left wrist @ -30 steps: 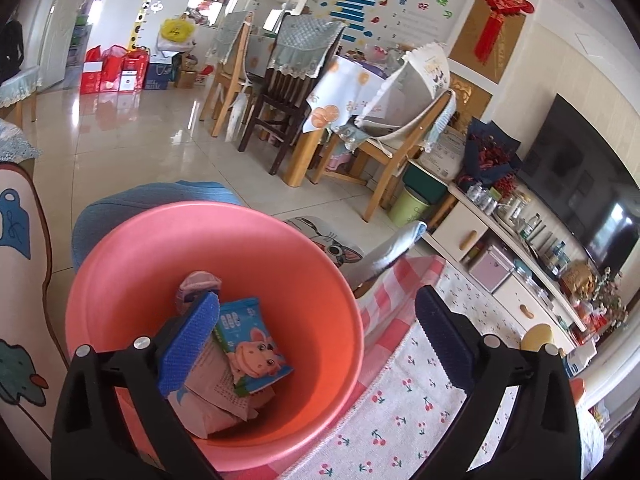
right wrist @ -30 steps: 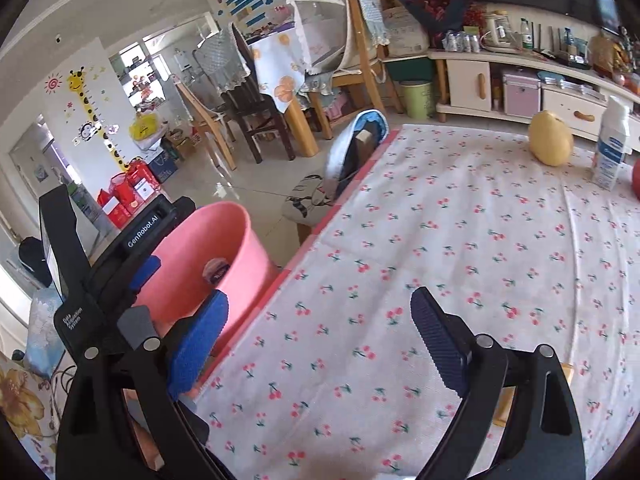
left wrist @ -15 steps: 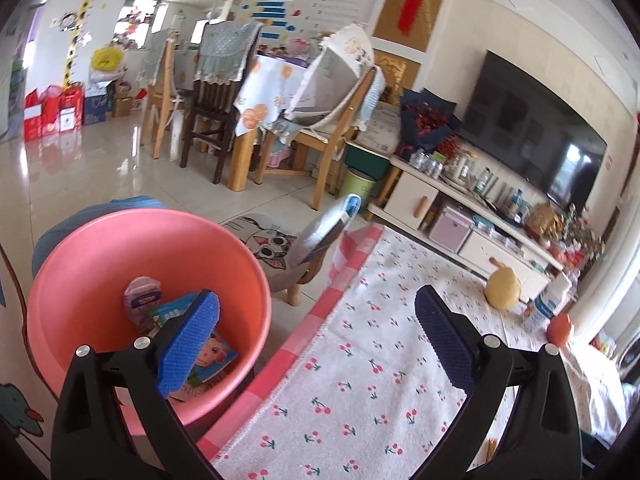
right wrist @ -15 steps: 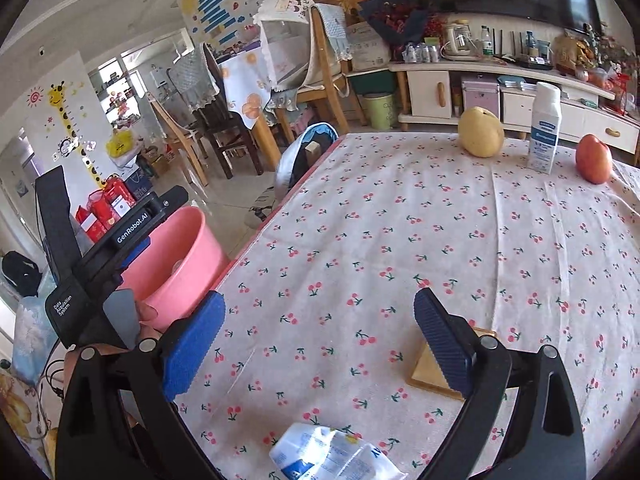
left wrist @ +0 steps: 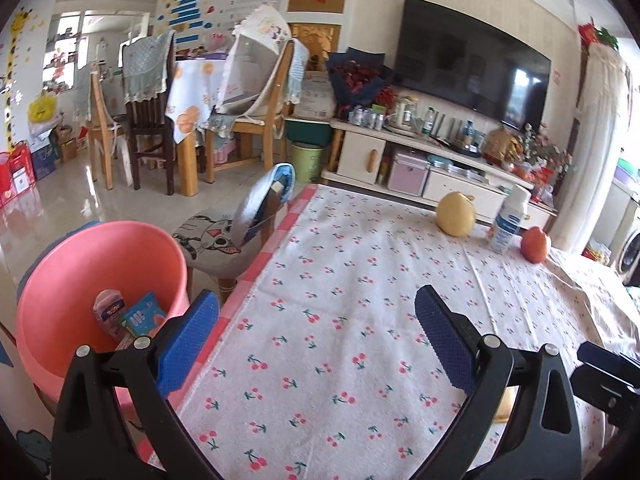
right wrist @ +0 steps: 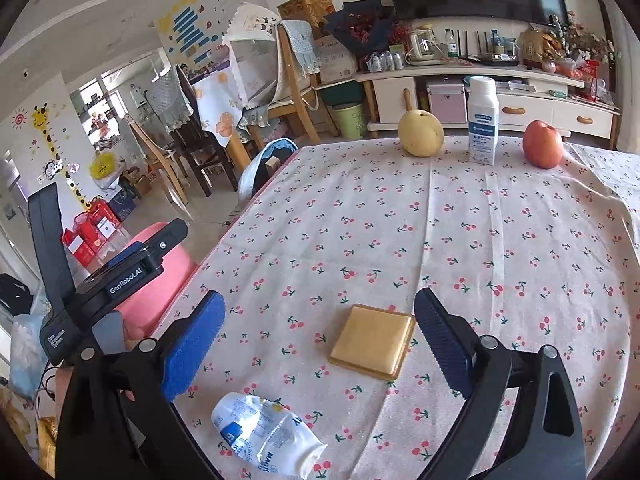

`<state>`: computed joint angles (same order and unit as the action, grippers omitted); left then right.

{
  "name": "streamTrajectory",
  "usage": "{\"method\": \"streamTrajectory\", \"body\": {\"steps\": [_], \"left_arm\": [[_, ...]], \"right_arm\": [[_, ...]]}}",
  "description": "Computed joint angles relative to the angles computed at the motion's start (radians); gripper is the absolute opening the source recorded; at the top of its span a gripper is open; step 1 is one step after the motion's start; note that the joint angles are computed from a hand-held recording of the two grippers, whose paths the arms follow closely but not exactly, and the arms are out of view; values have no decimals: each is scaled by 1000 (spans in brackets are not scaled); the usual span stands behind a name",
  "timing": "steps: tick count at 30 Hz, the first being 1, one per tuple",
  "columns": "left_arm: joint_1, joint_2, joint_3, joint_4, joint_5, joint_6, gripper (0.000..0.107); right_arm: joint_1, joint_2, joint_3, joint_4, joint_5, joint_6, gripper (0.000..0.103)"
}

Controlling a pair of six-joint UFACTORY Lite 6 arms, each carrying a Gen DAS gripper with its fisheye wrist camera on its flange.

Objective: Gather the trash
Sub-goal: 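Move both tools back over the table toward the gold packet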

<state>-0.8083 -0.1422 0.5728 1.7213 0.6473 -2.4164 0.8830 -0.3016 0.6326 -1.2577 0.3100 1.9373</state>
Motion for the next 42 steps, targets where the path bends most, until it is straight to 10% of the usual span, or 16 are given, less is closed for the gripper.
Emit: {"method": "streamTrajectory", "body": {"steps": [23, 32, 42], "left_arm": [[-590, -80, -83, -593, -36, 99, 99], [-511, 130, 10, -278, -268, -233, 99], [-389, 398, 270, -213, -250, -161, 99]], "right_arm": [[-130, -218, -186, 295, 49, -415, 95], [-221, -246, -202, 449, 3, -602, 95], [-368, -246, -198, 679, -42, -879, 95]]}}
